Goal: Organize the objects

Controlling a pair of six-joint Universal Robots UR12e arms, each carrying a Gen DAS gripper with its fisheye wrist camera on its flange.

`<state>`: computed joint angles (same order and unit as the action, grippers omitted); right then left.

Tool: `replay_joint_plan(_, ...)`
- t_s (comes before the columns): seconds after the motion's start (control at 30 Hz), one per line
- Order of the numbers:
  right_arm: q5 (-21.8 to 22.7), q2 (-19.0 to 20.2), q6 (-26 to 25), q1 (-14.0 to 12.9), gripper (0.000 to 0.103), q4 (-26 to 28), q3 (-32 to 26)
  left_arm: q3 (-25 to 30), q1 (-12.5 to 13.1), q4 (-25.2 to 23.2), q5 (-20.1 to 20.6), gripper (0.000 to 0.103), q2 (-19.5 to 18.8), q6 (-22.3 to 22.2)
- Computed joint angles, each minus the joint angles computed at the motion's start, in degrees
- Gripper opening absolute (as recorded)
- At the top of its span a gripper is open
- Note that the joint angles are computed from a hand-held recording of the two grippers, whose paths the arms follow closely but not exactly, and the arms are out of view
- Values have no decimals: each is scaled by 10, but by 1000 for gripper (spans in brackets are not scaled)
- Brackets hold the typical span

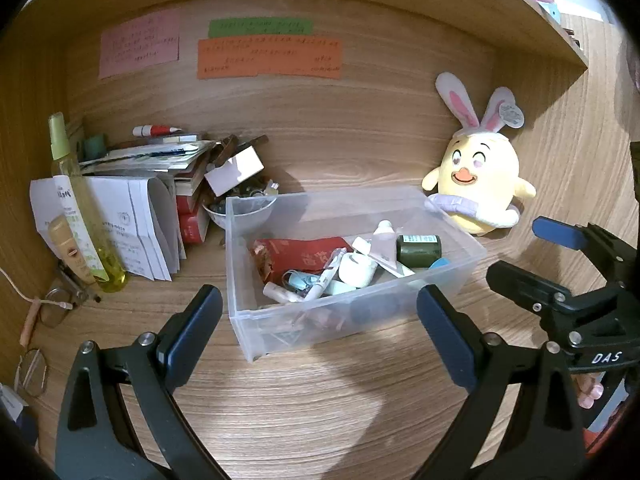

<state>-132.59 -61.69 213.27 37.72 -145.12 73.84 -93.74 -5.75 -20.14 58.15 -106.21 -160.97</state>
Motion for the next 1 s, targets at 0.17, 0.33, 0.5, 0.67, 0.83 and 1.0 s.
replay_joint_plan(0.17,1,1,-4,0,103,-1,-1,3,1,-4,-2,99,-2,-2)
replay_joint_plan(0.33,5,2,-4,1,103,2,-2,3,1,-10,-2,99,-3,-1)
replay_joint_plan(0.5,11,3,-4,0,103,5,-3,3,1,-14,1,99,-4,-2)
replay_joint_plan(0.67,16,2,-3,-1,103,5,-2,4,1,-17,1,99,-4,-3)
replay_joint_plan(0.83,18,2,-4,-2,103,3,-1,4,2,-16,-1,99,-4,-1)
replay_joint_plan(1.0,17,2,-3,-1,103,4,-1,2,2,-13,-2,99,-2,0)
